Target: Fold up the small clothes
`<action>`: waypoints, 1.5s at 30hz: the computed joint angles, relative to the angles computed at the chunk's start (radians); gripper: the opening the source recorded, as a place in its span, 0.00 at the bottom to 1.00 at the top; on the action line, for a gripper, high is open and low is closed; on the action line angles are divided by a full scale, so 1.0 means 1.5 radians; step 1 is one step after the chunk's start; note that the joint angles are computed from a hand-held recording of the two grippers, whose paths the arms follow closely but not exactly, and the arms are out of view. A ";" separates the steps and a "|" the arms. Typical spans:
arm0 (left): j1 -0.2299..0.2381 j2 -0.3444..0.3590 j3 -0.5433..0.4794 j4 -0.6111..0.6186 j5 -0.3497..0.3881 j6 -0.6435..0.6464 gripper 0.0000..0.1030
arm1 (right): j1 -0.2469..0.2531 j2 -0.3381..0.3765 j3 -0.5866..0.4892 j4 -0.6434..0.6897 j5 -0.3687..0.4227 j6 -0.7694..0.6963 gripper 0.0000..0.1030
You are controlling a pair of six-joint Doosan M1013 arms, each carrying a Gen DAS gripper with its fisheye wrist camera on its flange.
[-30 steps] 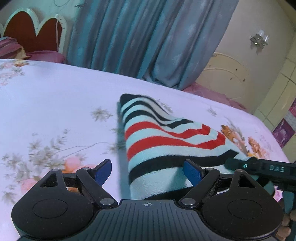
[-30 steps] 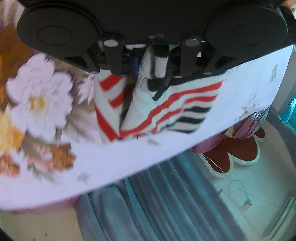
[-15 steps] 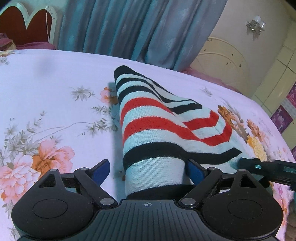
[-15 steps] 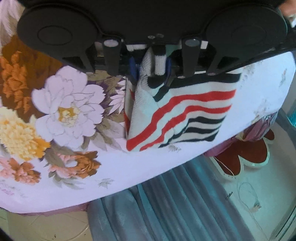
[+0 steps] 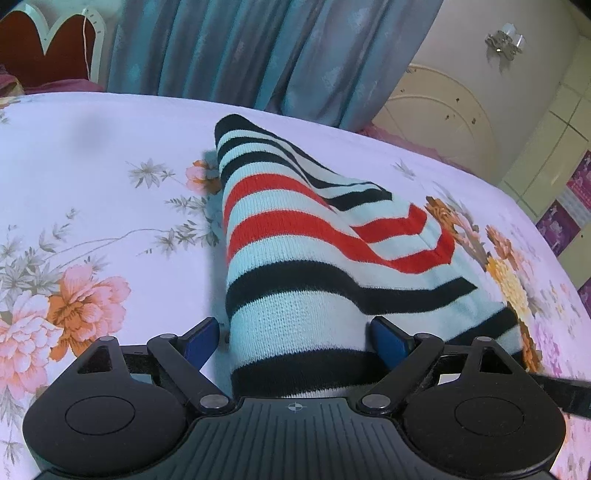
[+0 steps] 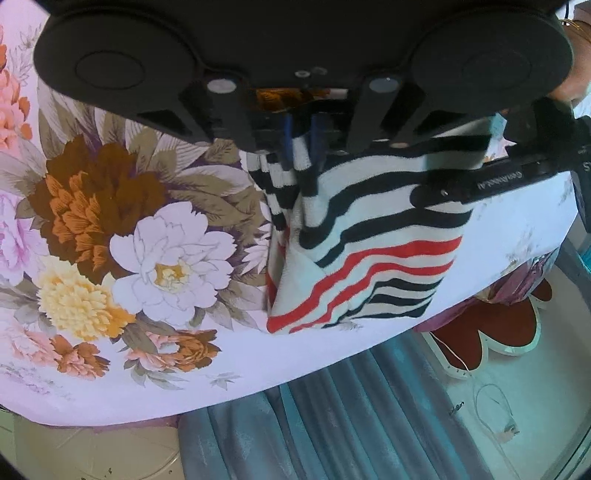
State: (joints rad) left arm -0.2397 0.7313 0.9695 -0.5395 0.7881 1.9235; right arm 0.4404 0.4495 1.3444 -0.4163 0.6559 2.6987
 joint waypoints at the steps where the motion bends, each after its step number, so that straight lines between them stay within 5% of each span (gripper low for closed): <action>1: 0.000 -0.001 0.002 -0.001 0.000 0.003 0.85 | 0.004 -0.001 -0.001 -0.026 0.006 0.016 0.07; 5: -0.002 -0.002 0.005 0.000 0.006 0.008 0.85 | 0.001 0.018 -0.017 0.000 0.066 0.001 0.07; 8: -0.004 -0.004 0.003 0.020 0.006 -0.002 0.85 | 0.003 0.017 -0.020 -0.009 0.069 0.008 0.12; 9: -0.004 -0.003 -0.002 0.027 0.011 -0.008 0.85 | 0.002 0.014 -0.019 -0.011 0.067 0.016 0.23; 16: -0.005 0.001 -0.021 0.054 0.034 -0.023 0.85 | -0.002 0.006 -0.035 -0.042 0.051 0.054 0.32; 25: -0.004 -0.003 -0.031 0.052 0.019 -0.042 0.85 | 0.007 0.056 -0.111 -0.102 0.115 0.010 0.13; 29: -0.003 0.017 -0.064 0.076 0.038 -0.062 0.85 | 0.005 0.073 -0.126 -0.097 0.165 -0.038 0.12; 32: 0.000 0.029 -0.082 0.069 0.061 -0.071 0.85 | -0.005 0.065 -0.118 -0.067 0.139 -0.046 0.14; 36: 0.005 0.041 -0.112 0.051 0.074 -0.100 0.85 | -0.016 0.053 -0.109 -0.076 0.086 -0.007 0.35; 45: 0.001 0.115 -0.243 0.110 0.120 -0.185 0.85 | -0.073 0.105 -0.168 0.100 0.045 -0.040 0.41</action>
State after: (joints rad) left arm -0.2375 0.9033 0.6054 -0.3744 0.9673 1.6456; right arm 0.3313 0.6070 1.0926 -0.2659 0.7233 2.6394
